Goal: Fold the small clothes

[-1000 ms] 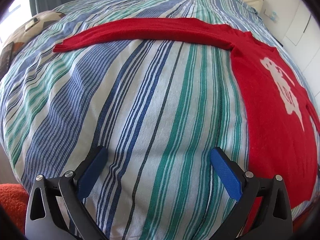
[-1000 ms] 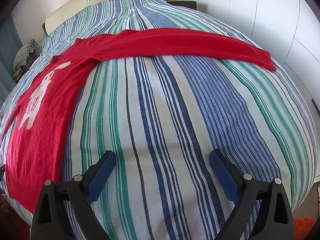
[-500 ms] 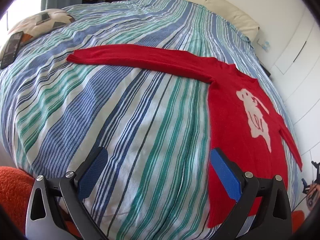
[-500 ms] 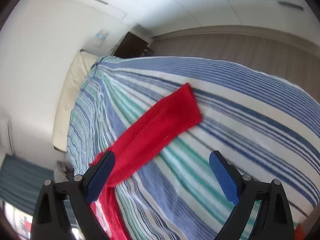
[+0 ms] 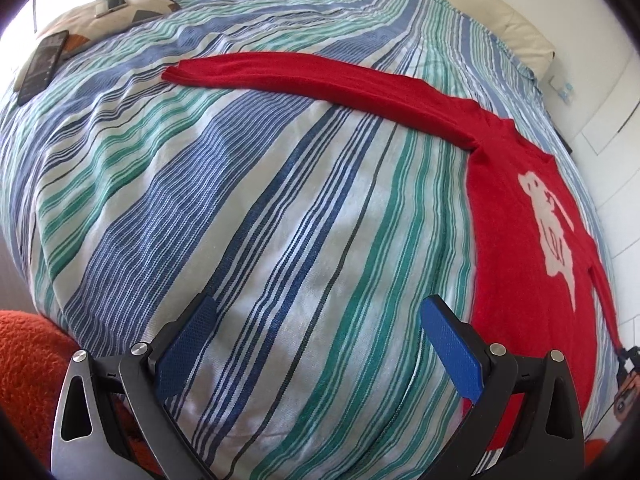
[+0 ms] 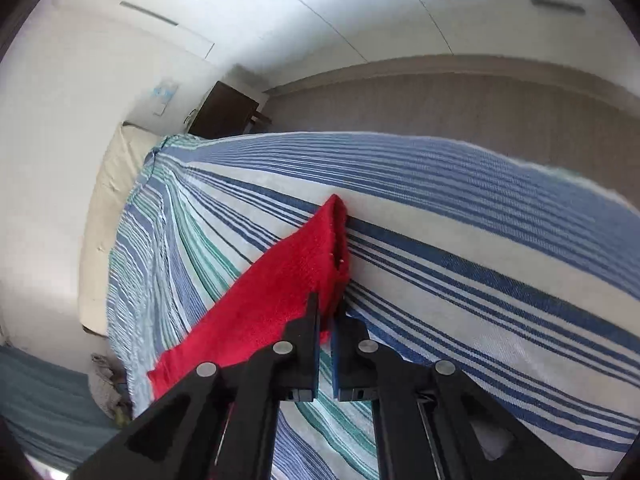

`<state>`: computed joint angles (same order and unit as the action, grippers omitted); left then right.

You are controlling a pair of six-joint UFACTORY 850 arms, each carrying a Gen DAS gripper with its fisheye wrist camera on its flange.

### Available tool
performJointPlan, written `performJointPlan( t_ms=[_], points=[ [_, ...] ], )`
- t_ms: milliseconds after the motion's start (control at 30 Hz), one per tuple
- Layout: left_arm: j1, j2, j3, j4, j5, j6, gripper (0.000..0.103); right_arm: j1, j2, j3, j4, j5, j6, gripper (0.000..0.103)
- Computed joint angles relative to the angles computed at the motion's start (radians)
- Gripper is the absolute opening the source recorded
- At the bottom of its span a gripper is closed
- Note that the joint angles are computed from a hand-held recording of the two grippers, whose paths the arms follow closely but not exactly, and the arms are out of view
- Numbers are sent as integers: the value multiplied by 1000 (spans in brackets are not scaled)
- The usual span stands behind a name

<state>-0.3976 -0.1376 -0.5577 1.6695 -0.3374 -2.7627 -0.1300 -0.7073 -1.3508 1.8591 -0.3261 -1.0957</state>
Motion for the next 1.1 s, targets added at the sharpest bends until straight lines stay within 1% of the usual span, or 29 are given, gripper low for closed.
performJointPlan(
  t_ms=[67,133,200,267,367,433,500,533,567,600,633,667,700,733,767,800,867,967,1100],
  points=[
    [1,-5,-4,-3,2,9,102,40,30,-18,0,85,-98,4],
    [0,-10,-8,-7,2,20,102,81,58,-44,46,120,-229,4],
    [1,-9,-8,14,4,6,102,129,82,-80,64,112,-326,4],
    [5,-6,-5,57,9,-39,102,185,82,-148,-30,85,-310,4],
    [16,-1,2,115,15,-99,102,282,48,-276,-235,10,-202,4],
    [20,3,8,142,16,-129,102,351,-6,-390,-386,-54,-96,4],
    [23,8,14,162,15,-151,102,420,-67,-497,-496,-96,-23,4],
    [25,10,16,166,16,-156,102,449,-91,-527,-519,-114,-19,4],
    [27,11,18,173,18,-164,102,474,-122,-573,-580,-150,22,5],
    [29,11,19,181,22,-172,102,496,-161,-631,-678,-196,105,13],
    [31,11,19,189,25,-181,102,511,-203,-687,-736,-254,166,22],
    [33,12,21,201,27,-195,102,517,-227,-711,-752,-300,191,47],
    [34,15,23,215,27,-211,102,519,-232,-707,-727,-318,174,58],
    [35,17,25,230,28,-229,102,514,-211,-661,-659,-330,115,58],
    [37,18,27,246,29,-247,102,508,-203,-643,-630,-330,98,58],
    [40,20,30,266,31,-267,102,496,-194,-624,-609,-332,93,58],
    [45,20,31,297,34,-302,102,454,-180,-601,-620,-331,117,59],
    [47,13,25,297,31,-302,102,400,-152,-543,-685,-270,183,63],
    [36,-3,7,212,24,-202,102,330,-97,-392,-787,-186,257,64]
  ],
)
